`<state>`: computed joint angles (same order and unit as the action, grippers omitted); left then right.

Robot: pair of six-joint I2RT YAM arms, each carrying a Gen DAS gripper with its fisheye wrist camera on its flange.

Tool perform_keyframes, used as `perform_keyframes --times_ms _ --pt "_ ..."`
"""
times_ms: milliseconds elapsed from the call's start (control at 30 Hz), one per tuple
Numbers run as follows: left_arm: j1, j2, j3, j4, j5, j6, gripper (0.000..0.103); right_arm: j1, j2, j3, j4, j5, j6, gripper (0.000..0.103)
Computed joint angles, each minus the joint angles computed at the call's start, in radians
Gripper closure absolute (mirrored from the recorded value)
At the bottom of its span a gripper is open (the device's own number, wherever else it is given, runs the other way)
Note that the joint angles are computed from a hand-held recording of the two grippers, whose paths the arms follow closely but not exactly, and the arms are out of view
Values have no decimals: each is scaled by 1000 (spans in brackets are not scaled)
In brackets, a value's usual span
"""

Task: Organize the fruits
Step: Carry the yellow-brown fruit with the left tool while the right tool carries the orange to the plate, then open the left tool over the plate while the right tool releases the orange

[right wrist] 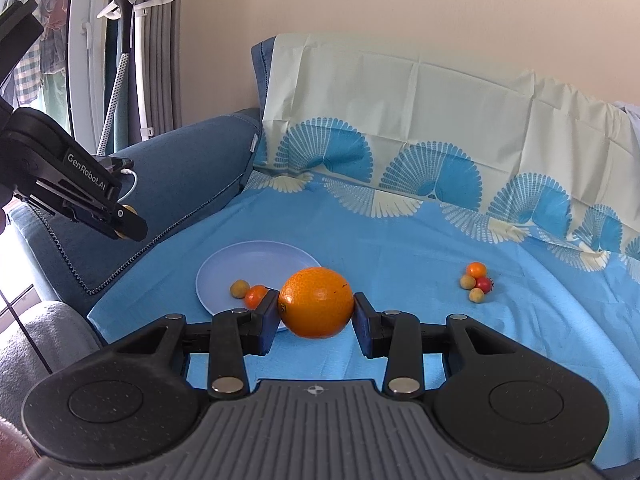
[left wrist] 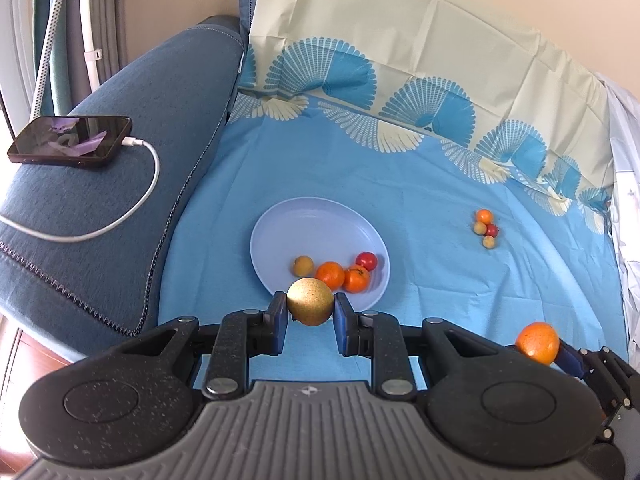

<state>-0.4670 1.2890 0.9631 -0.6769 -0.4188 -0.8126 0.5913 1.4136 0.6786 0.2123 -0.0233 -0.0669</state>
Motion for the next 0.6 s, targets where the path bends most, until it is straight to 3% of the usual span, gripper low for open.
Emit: perform_keyframes --times_ms 267,600 --pt "137 202 84 108 103 121 77 11 235 141 34 -8 15 63" --pt "289 495 233 195 198 239 77 33 585 485 -23 -39 4 63"
